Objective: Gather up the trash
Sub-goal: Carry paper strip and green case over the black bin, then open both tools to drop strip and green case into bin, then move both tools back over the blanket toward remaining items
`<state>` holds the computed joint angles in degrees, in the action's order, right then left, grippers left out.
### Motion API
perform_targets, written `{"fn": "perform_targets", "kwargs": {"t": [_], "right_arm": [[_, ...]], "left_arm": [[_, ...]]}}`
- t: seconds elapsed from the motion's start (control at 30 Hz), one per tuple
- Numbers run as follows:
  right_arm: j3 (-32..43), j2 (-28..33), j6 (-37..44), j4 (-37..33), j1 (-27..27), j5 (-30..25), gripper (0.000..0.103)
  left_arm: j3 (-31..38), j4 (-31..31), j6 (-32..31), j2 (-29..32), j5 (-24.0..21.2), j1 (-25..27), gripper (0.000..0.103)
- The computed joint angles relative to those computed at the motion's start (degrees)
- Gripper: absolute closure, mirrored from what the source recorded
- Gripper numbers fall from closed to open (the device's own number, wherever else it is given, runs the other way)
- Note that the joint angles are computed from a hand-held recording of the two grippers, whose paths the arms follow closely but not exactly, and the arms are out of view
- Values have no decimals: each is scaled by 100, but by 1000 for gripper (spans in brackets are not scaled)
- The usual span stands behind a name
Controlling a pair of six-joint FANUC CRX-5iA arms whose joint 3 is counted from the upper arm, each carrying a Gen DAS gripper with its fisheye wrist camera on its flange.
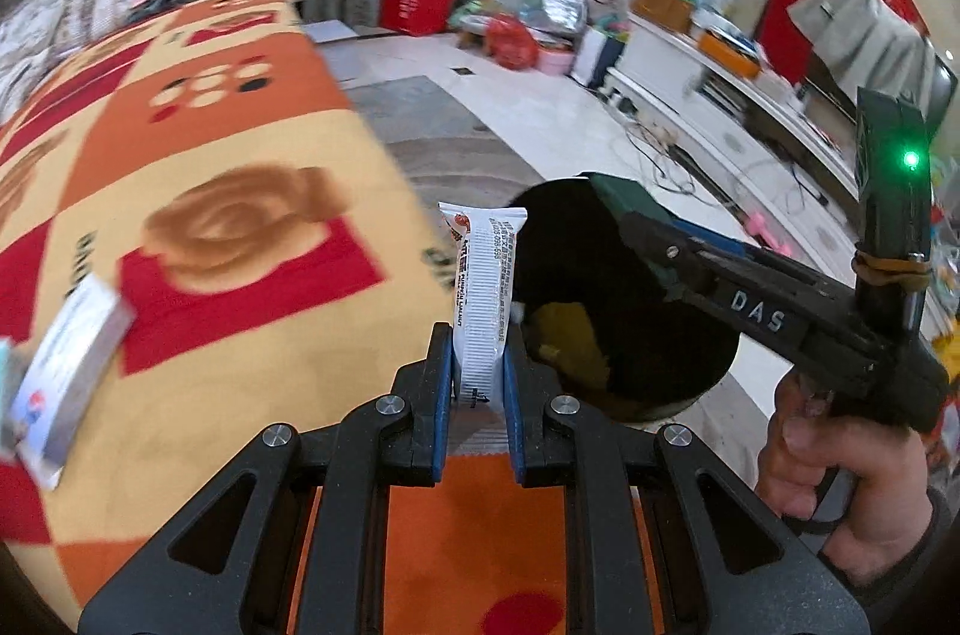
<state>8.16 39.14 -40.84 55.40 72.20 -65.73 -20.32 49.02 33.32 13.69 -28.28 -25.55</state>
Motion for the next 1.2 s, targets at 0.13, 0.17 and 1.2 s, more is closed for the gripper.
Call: {"fn": "perform_targets", "kwargs": {"t": [0.13, 0.17, 1.2], "right_arm": [[-195, -125, -103, -129, -34, 28, 65], [-214, -142, -93, -168, -39, 21, 65], [1153, 663, 65, 501, -313, 915, 40]], "left_arm": [[431, -145, 186, 387, -109, -213, 90], [527, -222, 266, 464, -143, -248, 90], [-1093, 810, -854, -946, 637, 1008, 40]]}}
